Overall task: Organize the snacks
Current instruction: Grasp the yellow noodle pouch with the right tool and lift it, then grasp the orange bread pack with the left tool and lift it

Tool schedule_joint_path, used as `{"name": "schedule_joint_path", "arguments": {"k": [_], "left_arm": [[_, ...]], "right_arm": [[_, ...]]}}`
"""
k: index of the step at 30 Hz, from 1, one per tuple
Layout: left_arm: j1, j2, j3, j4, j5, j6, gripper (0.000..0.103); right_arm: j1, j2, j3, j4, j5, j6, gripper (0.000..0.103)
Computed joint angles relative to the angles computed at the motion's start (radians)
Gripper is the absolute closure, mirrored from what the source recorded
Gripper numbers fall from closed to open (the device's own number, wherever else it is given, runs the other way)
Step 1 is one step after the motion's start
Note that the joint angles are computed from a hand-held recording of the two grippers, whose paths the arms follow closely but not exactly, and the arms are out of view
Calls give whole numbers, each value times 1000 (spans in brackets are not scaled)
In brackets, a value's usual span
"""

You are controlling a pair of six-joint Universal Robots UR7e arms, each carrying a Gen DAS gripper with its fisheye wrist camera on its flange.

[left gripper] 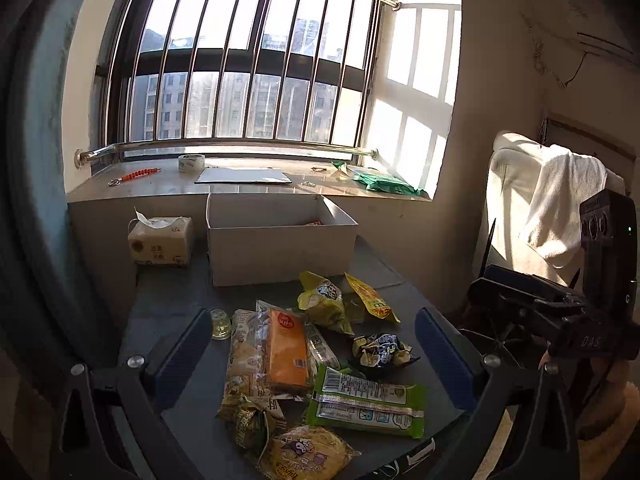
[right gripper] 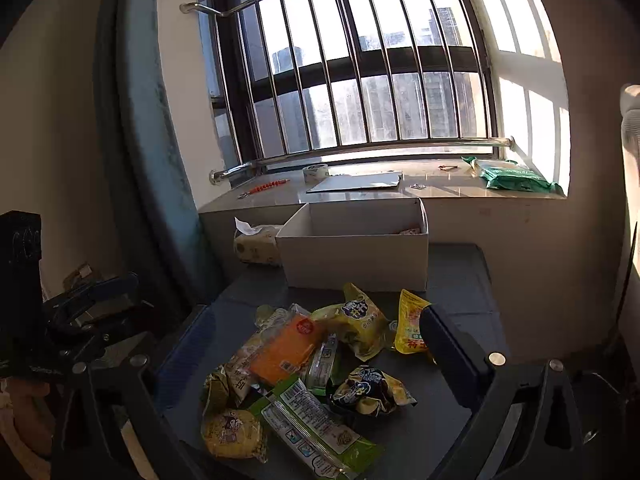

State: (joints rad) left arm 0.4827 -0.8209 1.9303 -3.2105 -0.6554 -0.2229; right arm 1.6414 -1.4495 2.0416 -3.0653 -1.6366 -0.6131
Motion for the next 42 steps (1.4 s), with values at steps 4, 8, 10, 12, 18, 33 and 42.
{"name": "schedule_joint_path", "arguments": {"k": [4, 8, 10, 12, 18, 33, 42], "left_arm": [[-6, 29, -6, -5, 48, -10, 0], [2, 23, 4, -25, 47, -29, 0], [8, 18, 6, -23, 51, -44, 0], [10, 17, 10, -48, 45, -38, 0], [17, 6, 13, -2, 29, -44, 0], [49, -19, 45, 68, 11, -115, 0], [89, -16, 31, 121, -23, -137, 0]], "right_arm": [[-32, -9, 4, 25, -3, 51, 0], [-61, 22, -34, 32, -23, 76, 0], [-78, 58, -88, 85, -33, 104, 0], [-98, 115, -169, 172, -50, 131, 0], [-111, 359, -470, 327, -270, 251, 0], [-86, 561, -759, 606, -462, 473, 74], [-139, 383, -612, 603, -193, 437, 83]]}}
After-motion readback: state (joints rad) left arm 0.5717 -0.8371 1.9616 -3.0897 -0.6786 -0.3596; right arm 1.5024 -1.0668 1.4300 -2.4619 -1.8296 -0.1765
